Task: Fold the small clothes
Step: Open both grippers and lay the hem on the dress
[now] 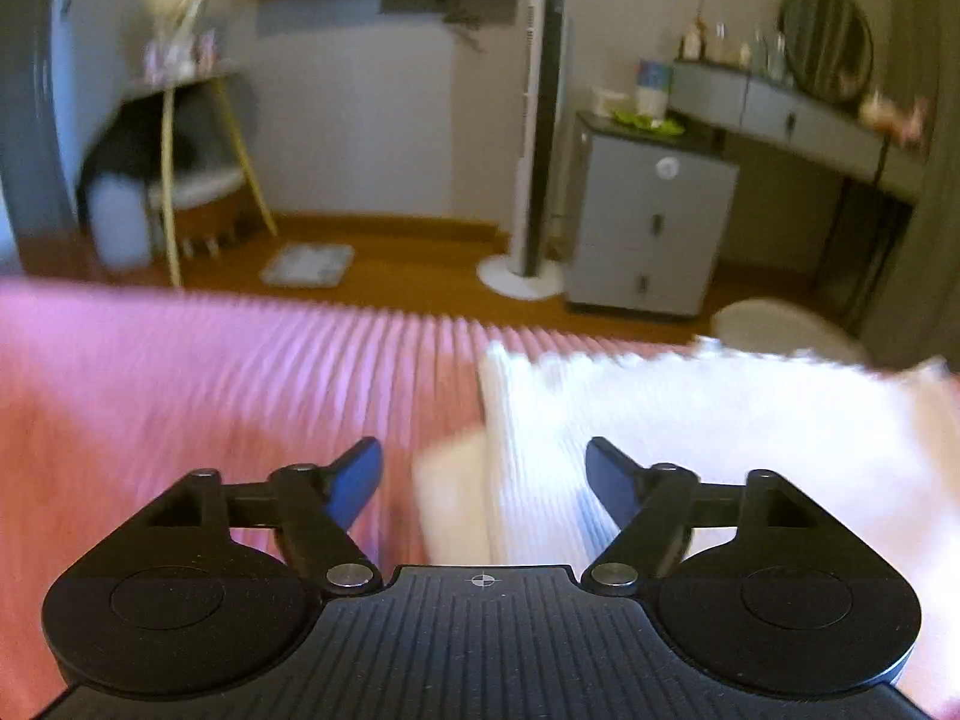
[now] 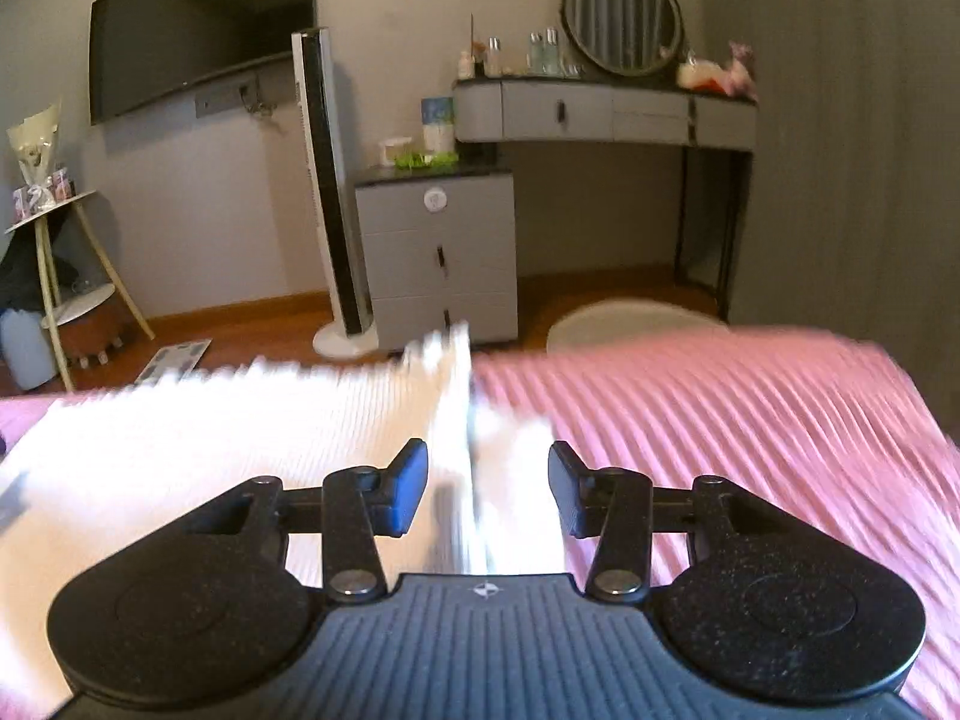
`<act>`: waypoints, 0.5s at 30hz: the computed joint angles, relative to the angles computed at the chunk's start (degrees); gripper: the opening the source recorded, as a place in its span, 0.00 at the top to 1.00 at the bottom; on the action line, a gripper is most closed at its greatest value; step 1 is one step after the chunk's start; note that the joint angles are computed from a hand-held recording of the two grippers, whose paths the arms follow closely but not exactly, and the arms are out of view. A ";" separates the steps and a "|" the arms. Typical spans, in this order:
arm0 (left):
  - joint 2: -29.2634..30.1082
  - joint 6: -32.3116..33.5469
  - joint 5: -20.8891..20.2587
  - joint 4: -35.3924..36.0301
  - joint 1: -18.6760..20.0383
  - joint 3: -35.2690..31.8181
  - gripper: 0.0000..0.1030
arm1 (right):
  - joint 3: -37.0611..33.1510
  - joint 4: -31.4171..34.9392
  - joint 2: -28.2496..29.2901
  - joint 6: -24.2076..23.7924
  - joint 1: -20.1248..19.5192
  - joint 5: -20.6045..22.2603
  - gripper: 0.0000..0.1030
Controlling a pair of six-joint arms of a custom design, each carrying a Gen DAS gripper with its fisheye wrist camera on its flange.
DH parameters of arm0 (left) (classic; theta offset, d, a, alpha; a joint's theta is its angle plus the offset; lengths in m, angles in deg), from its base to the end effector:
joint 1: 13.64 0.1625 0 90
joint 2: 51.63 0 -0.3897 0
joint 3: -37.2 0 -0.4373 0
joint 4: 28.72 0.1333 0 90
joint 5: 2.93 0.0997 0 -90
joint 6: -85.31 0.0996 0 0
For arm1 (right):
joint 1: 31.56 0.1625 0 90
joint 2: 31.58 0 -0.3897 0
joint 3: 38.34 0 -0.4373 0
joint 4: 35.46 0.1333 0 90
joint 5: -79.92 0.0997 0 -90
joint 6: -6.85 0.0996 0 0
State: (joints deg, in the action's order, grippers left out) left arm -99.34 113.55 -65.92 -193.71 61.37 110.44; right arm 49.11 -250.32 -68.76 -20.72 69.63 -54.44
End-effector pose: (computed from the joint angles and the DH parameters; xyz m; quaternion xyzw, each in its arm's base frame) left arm -0.0316 -0.8084 0.2804 0.2345 0.8571 -0.3796 0.2576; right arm 0.1954 -0.6598 0.1389 0.0287 -0.7708 0.5126 0.3772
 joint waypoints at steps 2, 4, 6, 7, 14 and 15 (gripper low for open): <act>-4.58 -2.85 -0.23 3.07 0.43 5.02 0.15 | 4.73 -0.50 -1.39 0.36 0.58 -0.90 0.57; -6.94 -3.83 0.47 7.97 1.03 7.52 0.14 | 7.45 0.66 -2.13 2.33 0.54 -3.38 0.56; -7.47 -2.25 4.74 7.91 1.14 9.51 0.11 | 5.59 -0.90 -0.37 0.54 0.93 -11.32 0.46; -8.38 -1.29 4.73 5.68 1.15 11.14 0.11 | 5.50 -1.57 -0.43 1.29 1.52 -12.96 0.44; -15.25 -5.17 4.63 11.23 -1.36 14.82 0.14 | 3.85 -1.31 -1.49 4.88 9.67 -19.05 0.44; -16.59 -5.61 3.92 11.77 -1.44 15.77 0.14 | 5.14 -0.09 -2.52 7.71 10.69 -18.27 0.44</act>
State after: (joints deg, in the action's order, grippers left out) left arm -115.93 107.94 -61.99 -181.94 59.93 126.21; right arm 54.25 -250.41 -71.28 -13.01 80.33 -72.71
